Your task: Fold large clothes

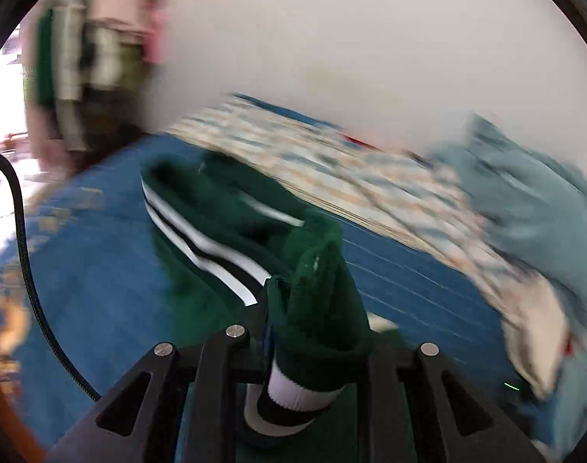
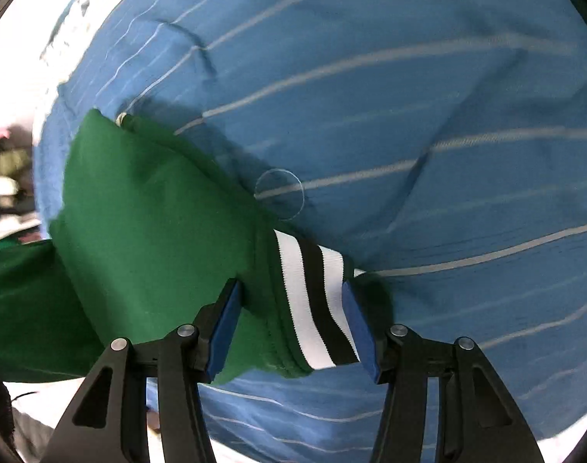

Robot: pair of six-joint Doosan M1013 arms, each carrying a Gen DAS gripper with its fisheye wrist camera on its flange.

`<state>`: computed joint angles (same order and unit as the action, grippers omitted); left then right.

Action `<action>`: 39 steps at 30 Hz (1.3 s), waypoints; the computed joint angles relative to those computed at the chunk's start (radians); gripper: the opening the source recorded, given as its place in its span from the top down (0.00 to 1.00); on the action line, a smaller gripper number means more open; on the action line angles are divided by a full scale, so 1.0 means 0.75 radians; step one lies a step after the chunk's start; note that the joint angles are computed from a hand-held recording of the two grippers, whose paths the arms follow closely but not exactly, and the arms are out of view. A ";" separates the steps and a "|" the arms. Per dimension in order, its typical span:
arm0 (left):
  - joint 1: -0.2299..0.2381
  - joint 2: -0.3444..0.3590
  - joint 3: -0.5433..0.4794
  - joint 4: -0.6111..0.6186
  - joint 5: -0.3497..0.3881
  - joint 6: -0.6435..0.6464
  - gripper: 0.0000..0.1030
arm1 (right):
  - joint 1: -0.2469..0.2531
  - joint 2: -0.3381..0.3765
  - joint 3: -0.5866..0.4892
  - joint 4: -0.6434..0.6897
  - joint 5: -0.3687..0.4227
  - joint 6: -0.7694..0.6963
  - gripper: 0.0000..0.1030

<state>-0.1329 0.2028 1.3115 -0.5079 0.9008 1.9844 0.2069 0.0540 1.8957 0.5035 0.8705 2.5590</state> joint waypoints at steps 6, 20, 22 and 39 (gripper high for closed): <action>-0.196 -0.035 0.175 -0.151 0.241 0.187 0.86 | -0.031 -0.036 0.086 0.114 -0.080 -0.088 0.43; -0.315 -0.001 0.196 0.160 0.335 -0.033 0.55 | -0.021 -0.167 0.071 -0.082 0.020 -0.156 0.18; -0.285 -0.019 0.178 0.083 0.330 -0.031 0.06 | -0.020 -0.180 0.046 -0.118 0.049 -0.158 0.18; -0.006 0.017 0.321 1.154 0.252 -0.726 0.02 | -0.063 0.098 -0.173 0.326 0.066 -0.629 0.48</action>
